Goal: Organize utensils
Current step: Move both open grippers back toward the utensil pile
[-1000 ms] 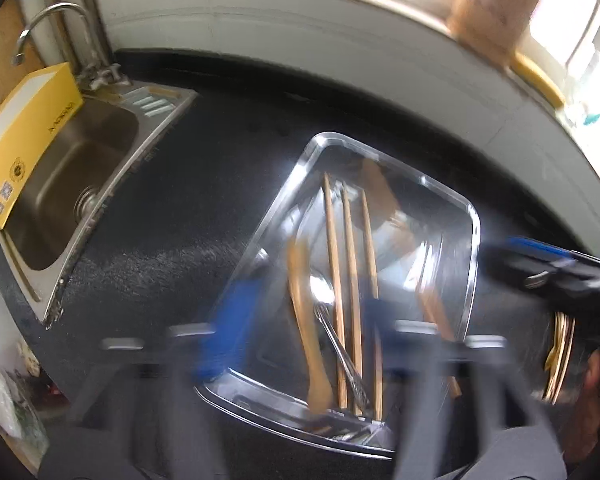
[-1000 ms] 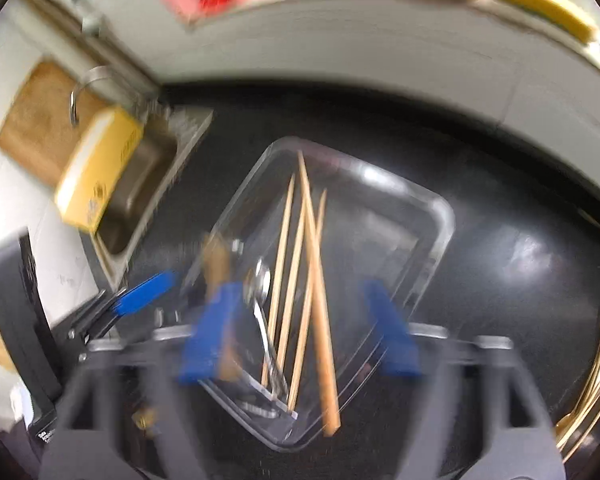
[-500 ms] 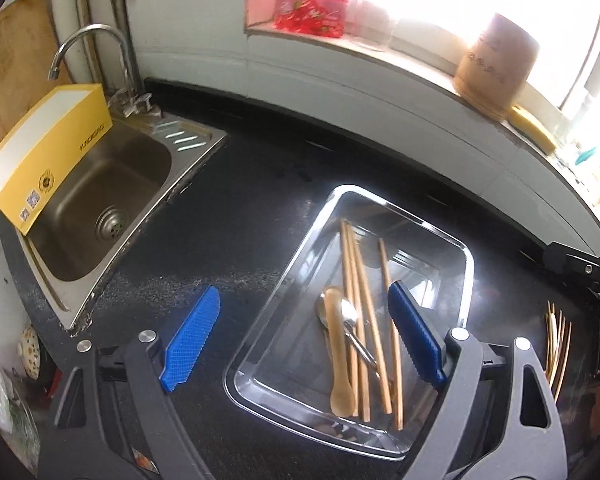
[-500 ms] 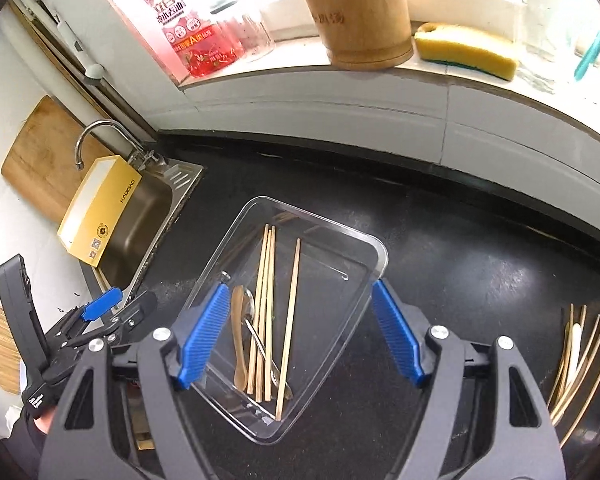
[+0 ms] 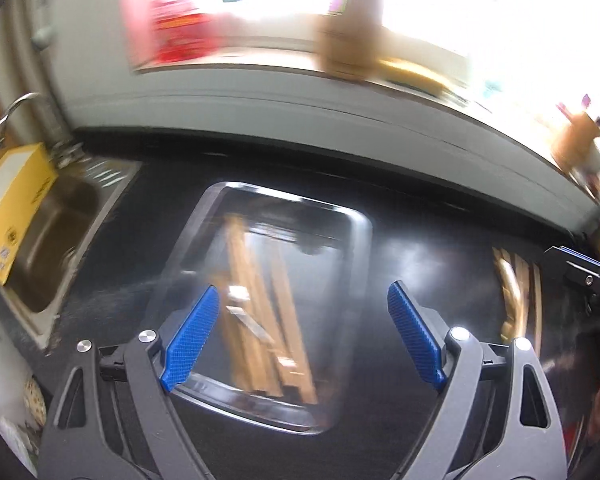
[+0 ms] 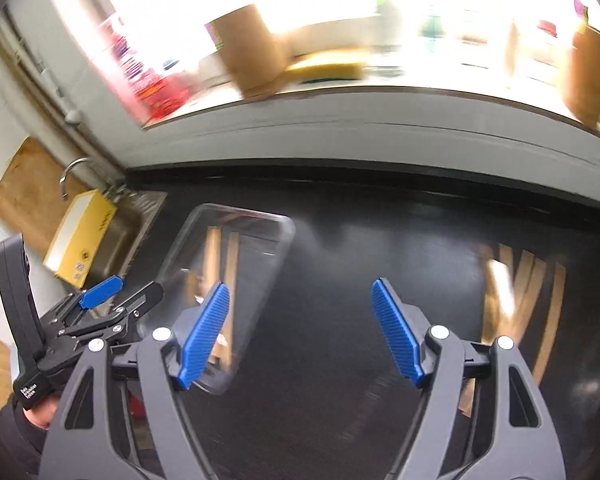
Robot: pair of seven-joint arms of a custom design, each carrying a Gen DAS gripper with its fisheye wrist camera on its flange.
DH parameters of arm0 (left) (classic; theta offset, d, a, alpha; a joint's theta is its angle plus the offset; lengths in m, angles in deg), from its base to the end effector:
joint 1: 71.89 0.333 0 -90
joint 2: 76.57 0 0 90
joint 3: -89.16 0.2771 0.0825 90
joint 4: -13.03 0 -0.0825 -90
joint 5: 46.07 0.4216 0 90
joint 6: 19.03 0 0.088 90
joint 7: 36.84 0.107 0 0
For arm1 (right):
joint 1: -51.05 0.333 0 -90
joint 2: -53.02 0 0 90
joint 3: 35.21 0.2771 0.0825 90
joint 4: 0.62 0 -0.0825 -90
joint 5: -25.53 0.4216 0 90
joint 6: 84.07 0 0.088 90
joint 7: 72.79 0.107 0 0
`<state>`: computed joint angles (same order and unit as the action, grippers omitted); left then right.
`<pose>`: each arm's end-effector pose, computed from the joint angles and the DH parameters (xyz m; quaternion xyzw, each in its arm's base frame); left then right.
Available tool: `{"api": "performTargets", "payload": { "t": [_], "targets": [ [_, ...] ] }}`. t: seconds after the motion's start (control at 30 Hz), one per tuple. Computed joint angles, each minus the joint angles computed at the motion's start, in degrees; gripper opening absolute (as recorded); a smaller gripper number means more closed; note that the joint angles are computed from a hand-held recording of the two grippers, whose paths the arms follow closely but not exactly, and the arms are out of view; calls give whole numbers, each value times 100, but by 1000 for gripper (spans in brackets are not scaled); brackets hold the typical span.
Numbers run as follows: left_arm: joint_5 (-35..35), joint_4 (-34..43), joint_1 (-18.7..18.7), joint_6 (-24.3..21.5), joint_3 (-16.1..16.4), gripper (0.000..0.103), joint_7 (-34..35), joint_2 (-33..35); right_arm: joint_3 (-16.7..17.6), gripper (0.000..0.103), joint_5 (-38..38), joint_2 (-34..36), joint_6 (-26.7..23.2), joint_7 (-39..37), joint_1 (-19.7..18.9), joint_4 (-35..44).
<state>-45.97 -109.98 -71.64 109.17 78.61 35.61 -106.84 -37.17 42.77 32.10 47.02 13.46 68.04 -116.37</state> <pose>0.4824 -0.1037 0.6351 -0.7132 0.6316 -0.2320 0.1965 0.5200 0.1441 0.6347 -0.7288 0.5949 -0.0833 0.3288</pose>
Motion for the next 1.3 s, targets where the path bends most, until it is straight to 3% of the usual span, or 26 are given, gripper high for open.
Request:
{"api": "performTargets", "payload": {
  "t": [0.3, 0.57, 0.83, 1.0, 1.3],
  "targets": [
    [-107, 792, -849, 179, -592, 84, -2, 925, -491, 72, -915, -1495, -150, 274, -903, -1371],
    [327, 1387, -1365, 238, -805, 84, -199, 1745, -902, 72, -1167, -1906, -260, 146, -1375, -1824],
    [929, 1936, -1658, 170, -761, 84, -278, 2502, -1101, 72, -976, -1626, -192, -165, -1481, -1763],
    [1148, 2263, -1804, 150, -622, 84, -204, 3096, -1048, 72, -887, -1169, -115, -218, -1530, -1588],
    [980, 2957, -1986, 88, -366, 84, 143, 4097, -864, 72, -899, -12, -37, -218, -1679, -1107]
  ]
}}
